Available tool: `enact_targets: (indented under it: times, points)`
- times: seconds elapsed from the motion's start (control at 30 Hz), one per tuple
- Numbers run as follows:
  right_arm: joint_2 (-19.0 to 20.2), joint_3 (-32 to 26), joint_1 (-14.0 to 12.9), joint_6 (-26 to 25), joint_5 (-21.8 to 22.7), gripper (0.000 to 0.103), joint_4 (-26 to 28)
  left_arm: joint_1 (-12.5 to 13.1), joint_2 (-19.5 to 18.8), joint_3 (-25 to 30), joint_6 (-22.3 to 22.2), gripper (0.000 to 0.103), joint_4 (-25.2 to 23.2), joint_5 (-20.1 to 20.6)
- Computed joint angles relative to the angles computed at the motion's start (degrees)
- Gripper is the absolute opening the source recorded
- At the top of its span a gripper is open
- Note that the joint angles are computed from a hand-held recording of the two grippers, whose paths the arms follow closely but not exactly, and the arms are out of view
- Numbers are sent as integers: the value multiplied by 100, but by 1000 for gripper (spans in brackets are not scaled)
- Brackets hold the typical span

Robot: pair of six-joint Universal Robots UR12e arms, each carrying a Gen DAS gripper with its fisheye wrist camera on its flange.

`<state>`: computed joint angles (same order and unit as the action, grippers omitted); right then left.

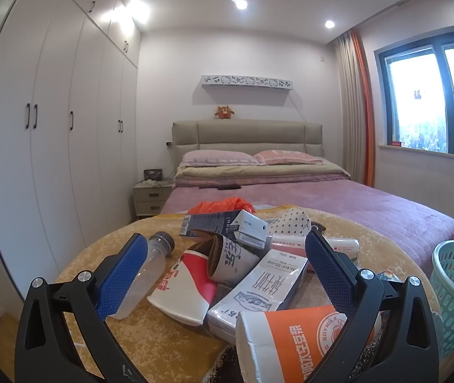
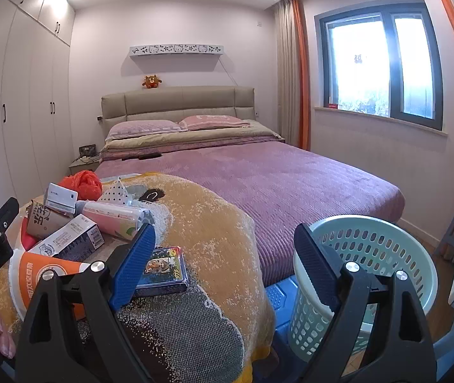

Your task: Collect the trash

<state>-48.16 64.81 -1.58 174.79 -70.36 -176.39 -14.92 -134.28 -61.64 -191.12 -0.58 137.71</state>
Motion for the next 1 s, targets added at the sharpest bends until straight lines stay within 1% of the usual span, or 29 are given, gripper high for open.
enact_targets:
  times: [0.23,0.5,0.7,0.93,1.0]
  points:
    - [9,-14,-2,7,14,84,11,13,8,-5,-38,96,-98,-38]
    - [-4,21,-10,31,36,84,-41,14,14,-9,-26,96,-79,-36]
    - [-6,20,-27,50,68,84,16,15,-13,3,-34,96,-5,11]
    - [-24,64,-9,-100,157,84,28,9,-14,-14,-84,96,-7,31]
    - [-35,66,-3,-142,227,84,101,8,7,-40,-137,96,-34,44]
